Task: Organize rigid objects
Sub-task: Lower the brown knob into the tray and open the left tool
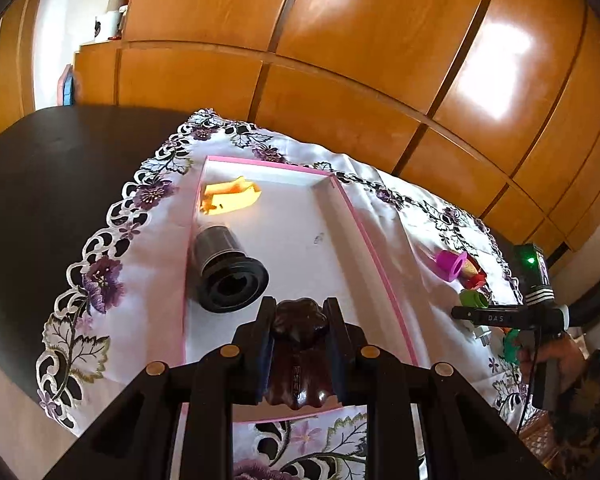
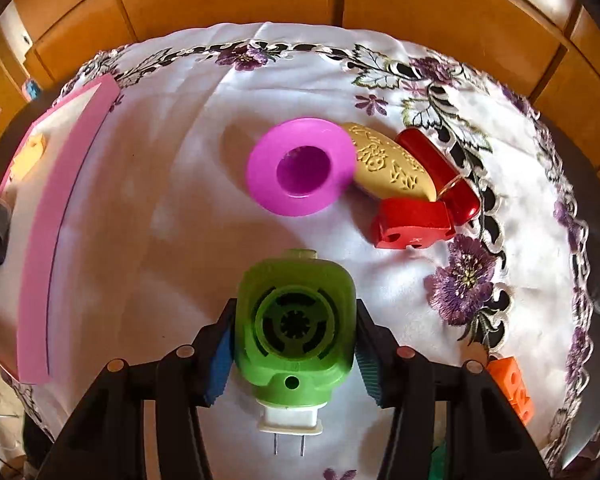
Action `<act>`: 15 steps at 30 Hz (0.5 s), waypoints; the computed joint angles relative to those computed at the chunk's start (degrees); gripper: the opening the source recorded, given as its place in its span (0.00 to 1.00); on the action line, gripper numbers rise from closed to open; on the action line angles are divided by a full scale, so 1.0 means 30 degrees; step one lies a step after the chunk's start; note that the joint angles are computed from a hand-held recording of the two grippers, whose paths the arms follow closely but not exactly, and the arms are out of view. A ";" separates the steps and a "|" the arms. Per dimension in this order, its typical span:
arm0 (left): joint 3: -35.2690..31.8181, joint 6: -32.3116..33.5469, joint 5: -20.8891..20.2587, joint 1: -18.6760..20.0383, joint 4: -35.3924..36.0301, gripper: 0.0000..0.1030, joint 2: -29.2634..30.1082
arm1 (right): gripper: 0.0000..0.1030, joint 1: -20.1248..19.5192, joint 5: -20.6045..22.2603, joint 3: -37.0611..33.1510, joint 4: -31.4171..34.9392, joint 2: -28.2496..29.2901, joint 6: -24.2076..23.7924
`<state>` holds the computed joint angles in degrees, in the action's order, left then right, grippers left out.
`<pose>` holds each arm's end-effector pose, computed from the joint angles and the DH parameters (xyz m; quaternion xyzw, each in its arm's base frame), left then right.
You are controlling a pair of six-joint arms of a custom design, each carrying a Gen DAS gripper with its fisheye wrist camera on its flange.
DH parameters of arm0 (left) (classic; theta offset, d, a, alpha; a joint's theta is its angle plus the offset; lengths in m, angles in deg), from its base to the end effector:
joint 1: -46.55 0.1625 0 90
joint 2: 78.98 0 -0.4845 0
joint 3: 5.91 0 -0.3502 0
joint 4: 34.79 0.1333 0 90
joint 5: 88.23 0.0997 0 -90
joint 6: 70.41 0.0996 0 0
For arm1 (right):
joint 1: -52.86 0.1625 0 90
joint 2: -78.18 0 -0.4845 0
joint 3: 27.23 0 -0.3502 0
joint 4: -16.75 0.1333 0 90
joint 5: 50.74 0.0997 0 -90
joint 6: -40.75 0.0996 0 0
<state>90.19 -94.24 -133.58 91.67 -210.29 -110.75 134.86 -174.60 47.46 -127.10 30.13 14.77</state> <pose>-0.3373 -0.6268 0.0719 0.0975 0.9068 -0.3510 0.2124 -0.0292 -0.7668 0.3378 0.0776 -0.9291 0.1325 0.3364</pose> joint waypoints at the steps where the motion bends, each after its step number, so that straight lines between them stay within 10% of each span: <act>1: -0.0233 0.0096 -0.0162 0.0086 0.0068 0.23 0.0058 | 0.52 -0.0019 0.0046 -0.0007 0.0017 -0.0013 -0.0087; 15: -0.9973 0.1954 -0.0384 0.2137 0.6060 0.23 0.3548 | 0.52 0.0304 -0.0814 0.1167 -0.1813 -0.0177 -0.1716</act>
